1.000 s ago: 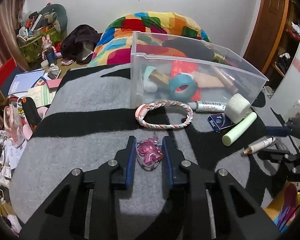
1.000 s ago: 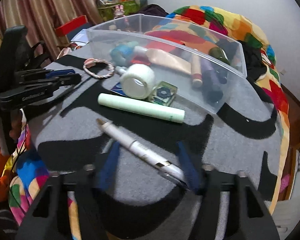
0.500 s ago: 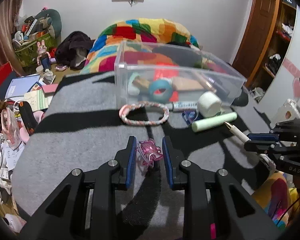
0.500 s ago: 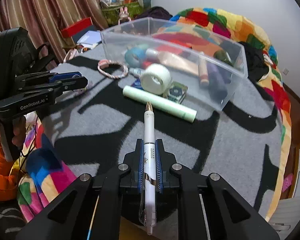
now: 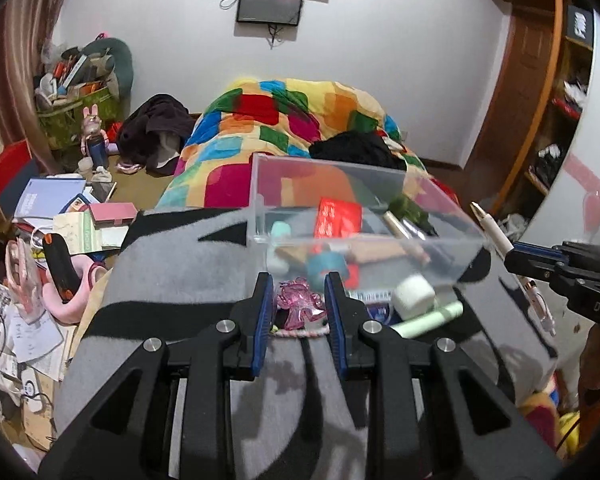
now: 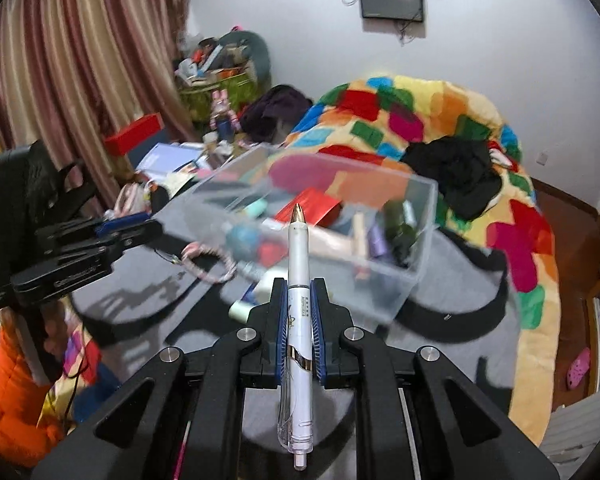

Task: Organize objects
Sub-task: 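Carry the white pen into the clear box with the right tool while the left drops the pink toy in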

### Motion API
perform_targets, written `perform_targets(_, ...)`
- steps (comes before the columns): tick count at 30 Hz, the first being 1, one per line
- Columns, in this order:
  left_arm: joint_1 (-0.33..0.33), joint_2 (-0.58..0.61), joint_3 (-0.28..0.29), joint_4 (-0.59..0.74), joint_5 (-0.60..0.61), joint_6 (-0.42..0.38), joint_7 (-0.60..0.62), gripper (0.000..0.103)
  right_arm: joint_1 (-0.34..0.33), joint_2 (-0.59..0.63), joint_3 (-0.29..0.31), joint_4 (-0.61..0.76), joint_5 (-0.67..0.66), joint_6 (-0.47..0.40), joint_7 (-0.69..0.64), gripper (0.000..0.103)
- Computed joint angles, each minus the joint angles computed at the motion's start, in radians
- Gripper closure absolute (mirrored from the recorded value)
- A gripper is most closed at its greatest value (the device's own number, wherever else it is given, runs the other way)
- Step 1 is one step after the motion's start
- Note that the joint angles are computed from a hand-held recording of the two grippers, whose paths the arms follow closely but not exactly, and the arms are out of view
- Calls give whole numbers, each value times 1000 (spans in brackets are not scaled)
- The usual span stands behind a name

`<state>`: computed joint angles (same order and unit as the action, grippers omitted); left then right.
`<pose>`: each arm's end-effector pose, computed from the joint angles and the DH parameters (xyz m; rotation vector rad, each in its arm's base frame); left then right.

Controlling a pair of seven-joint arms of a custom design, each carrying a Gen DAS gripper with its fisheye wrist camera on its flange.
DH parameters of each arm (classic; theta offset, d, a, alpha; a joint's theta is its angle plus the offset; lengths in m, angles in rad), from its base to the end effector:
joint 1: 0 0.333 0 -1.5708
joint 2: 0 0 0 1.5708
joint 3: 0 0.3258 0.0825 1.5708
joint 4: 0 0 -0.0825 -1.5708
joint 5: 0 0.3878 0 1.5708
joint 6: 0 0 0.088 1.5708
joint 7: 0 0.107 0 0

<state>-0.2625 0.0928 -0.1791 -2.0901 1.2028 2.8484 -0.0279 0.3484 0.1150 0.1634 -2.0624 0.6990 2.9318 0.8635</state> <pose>0.5155 -0.2963 0.4384 -1.8262 1.6492 -0.9291 0.5566 0.2620 0.4640 -2.0700 1.1195 -0.3599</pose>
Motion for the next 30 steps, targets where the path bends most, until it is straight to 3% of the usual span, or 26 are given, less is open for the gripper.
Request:
perform_targets(4, 12, -7, 12, 19, 20, 16, -31, 77, -2, 27, -16, 50, -46, 5, 68, 93)
perform_targets(10, 22, -17, 9, 63, 64, -42, -47, 77, 7, 77, -36, 123, -182, 67, 190, 93)
perform_targets(13, 26, -3, 8, 98, 70, -60, -27, 77, 21, 116, -57, 174, -261, 77, 263, 93)
perform_targets(17, 18, 45, 11, 162, 53, -98, 26, 77, 7, 174, -37, 257, -290, 48, 293, 93)
perform_targets(22, -1, 139, 24, 250, -59, -99, 157, 77, 72, 265, -104, 356, -422, 17, 412, 93)
perform_targets(30, -43, 274, 42, 352, -299, -119, 422, 77, 87, 394, -128, 499, -539, -113, 505, 93)
